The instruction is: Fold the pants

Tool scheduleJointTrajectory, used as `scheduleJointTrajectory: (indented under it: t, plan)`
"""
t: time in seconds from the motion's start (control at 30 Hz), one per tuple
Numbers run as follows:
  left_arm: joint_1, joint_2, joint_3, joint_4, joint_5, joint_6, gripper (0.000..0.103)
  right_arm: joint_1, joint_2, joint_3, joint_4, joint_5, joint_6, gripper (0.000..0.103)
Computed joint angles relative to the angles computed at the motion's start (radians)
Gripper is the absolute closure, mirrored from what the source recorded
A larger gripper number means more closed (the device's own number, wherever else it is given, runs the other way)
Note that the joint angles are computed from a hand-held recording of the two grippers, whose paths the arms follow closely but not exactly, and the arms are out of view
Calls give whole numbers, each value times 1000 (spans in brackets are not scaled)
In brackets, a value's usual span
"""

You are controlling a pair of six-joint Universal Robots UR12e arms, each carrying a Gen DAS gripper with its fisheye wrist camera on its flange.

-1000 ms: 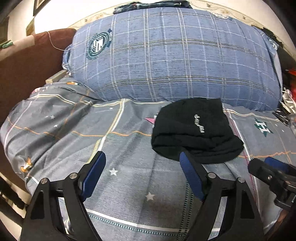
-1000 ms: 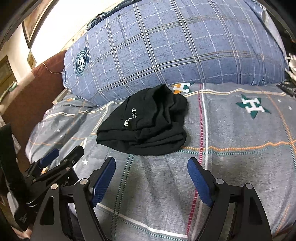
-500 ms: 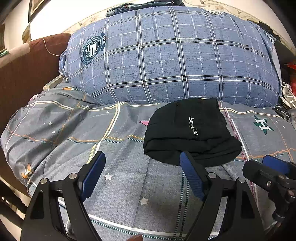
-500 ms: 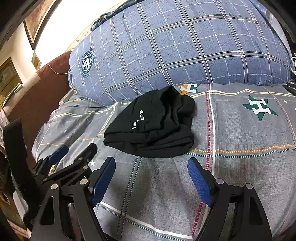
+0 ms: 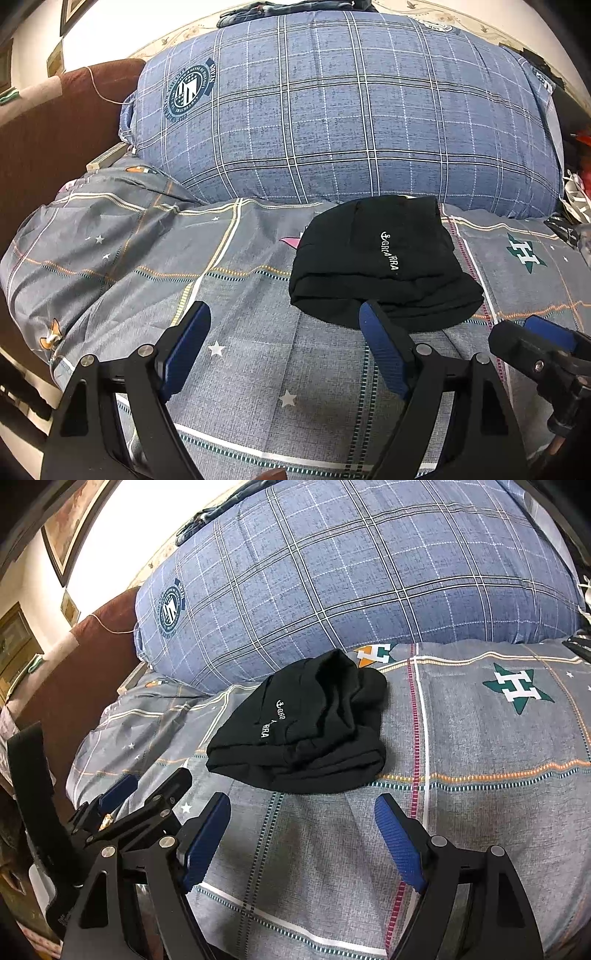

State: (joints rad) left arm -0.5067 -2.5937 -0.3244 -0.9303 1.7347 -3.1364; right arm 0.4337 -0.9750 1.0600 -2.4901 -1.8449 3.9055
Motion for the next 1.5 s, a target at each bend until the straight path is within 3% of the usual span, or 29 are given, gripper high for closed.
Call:
scheduleJointTrajectory:
  t: [1.5]
  plan:
    - [1, 4, -6, -6, -1, -20, 19, -1, -3, 6, -5, -2, -13, 21]
